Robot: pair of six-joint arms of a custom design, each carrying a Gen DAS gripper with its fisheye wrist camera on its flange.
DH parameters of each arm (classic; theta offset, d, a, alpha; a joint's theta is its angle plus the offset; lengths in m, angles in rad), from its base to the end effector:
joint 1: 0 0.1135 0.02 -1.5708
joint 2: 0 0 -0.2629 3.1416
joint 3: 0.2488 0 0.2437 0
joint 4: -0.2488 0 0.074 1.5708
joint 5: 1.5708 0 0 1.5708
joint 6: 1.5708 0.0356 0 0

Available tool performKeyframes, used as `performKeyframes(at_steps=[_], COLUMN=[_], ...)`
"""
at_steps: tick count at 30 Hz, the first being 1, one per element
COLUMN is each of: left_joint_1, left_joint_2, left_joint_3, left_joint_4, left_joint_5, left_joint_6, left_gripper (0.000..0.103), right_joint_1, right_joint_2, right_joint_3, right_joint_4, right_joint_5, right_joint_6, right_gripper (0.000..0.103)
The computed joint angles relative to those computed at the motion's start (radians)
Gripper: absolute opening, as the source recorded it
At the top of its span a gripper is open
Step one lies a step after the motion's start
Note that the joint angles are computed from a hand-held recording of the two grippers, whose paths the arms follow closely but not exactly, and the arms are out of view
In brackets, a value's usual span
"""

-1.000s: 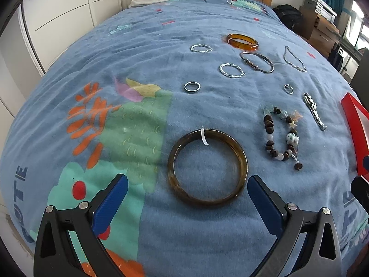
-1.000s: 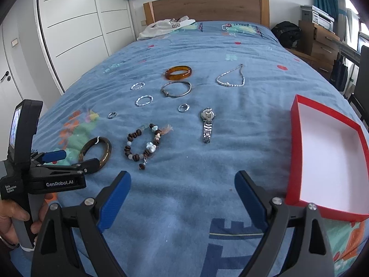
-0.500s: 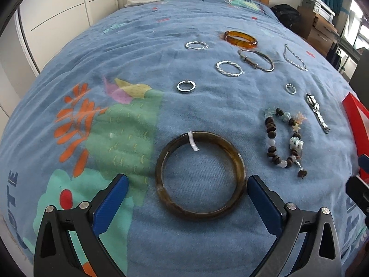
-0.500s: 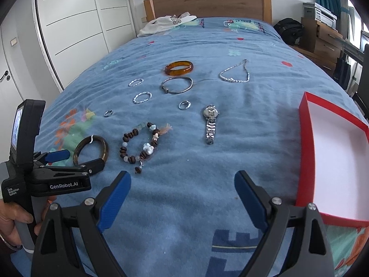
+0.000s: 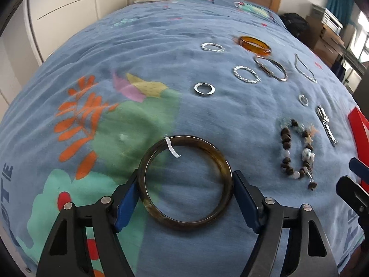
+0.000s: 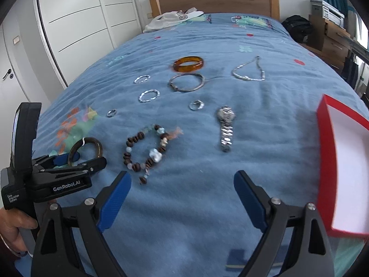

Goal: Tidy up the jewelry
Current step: 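Grasp the dark brown bangle with the left tool while the right tool approaches the beaded bracelet, then grasp the beaded bracelet with the right tool while the left tool holds the bangle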

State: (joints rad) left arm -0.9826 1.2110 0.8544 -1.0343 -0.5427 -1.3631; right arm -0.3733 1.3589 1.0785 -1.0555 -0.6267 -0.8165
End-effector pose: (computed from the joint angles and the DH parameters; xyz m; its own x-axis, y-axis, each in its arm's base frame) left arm 0.1198 -0.1466 0.2305 -0.7595 -0.3714 -0.5341 -0.3978 0.9148 -0.0703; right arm 0.2238 -0.0652 0.2628 -0.7428 -0.3430 -0.5750 -0.5447 0.8090 0.2210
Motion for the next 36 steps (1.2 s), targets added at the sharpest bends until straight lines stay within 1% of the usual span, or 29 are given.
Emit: performKeyframes(at_steps=[7, 10, 12, 14, 16, 17, 18, 19, 21, 28, 30, 33, 36], left_joint_1=[-0.014, -0.029, -0.032, -0.038, -0.038, -0.039, -0.04, -0.042, -0.05, -0.086, -0.099, -0.123, -0.137], left_joint_2=[-0.042, -0.062, -0.072, -0.085, -0.095, -0.099, -0.098, -0.094, -0.088, -0.079, -0.064, -0.022, -0.005], left_joint_3=[-0.02, -0.028, -0.032, -0.038, -0.043, -0.044, -0.043, -0.039, -0.032, -0.001, 0.02, 0.075, 0.122], left_joint_4=[-0.017, -0.034, -0.039, -0.045, -0.045, -0.044, -0.044, -0.044, -0.048, -0.088, -0.104, -0.141, -0.155], left_joint_5=[-0.03, -0.048, -0.056, -0.061, -0.064, -0.066, -0.068, -0.071, -0.079, -0.114, -0.126, -0.146, -0.146], left_joint_6=[-0.041, -0.069, -0.08, -0.092, -0.098, -0.099, -0.1, -0.099, -0.102, -0.126, -0.127, -0.115, -0.106], left_gripper=[0.075, 0.075, 0.075, 0.075, 0.075, 0.075, 0.075, 0.075, 0.075, 0.075, 0.075, 0.075, 0.075], right_joint_1=[0.139, 0.186, 0.226, 0.265, 0.288, 0.295, 0.301, 0.299, 0.297, 0.266, 0.232, 0.157, 0.069], right_joint_2=[0.049, 0.079, 0.108, 0.136, 0.152, 0.157, 0.17, 0.188, 0.197, 0.163, 0.149, 0.142, 0.159], right_joint_3=[-0.01, -0.002, 0.009, 0.019, 0.029, 0.034, 0.044, 0.059, 0.071, 0.101, 0.124, 0.184, 0.271], right_joint_4=[0.037, 0.049, 0.061, 0.081, 0.096, 0.098, 0.091, 0.074, 0.061, -0.018, -0.062, -0.155, -0.258], right_joint_5=[0.011, 0.009, 0.016, 0.036, 0.046, 0.052, 0.056, 0.056, 0.054, 0.028, 0.009, -0.019, -0.047], right_joint_6=[0.102, 0.138, 0.157, 0.193, 0.216, 0.218, 0.215, 0.212, 0.2, 0.134, 0.108, 0.026, -0.064], right_gripper=[0.088, 0.082, 0.067, 0.057, 0.051, 0.039, 0.019, 0.017, 0.017, 0.014, 0.014, 0.014, 0.014])
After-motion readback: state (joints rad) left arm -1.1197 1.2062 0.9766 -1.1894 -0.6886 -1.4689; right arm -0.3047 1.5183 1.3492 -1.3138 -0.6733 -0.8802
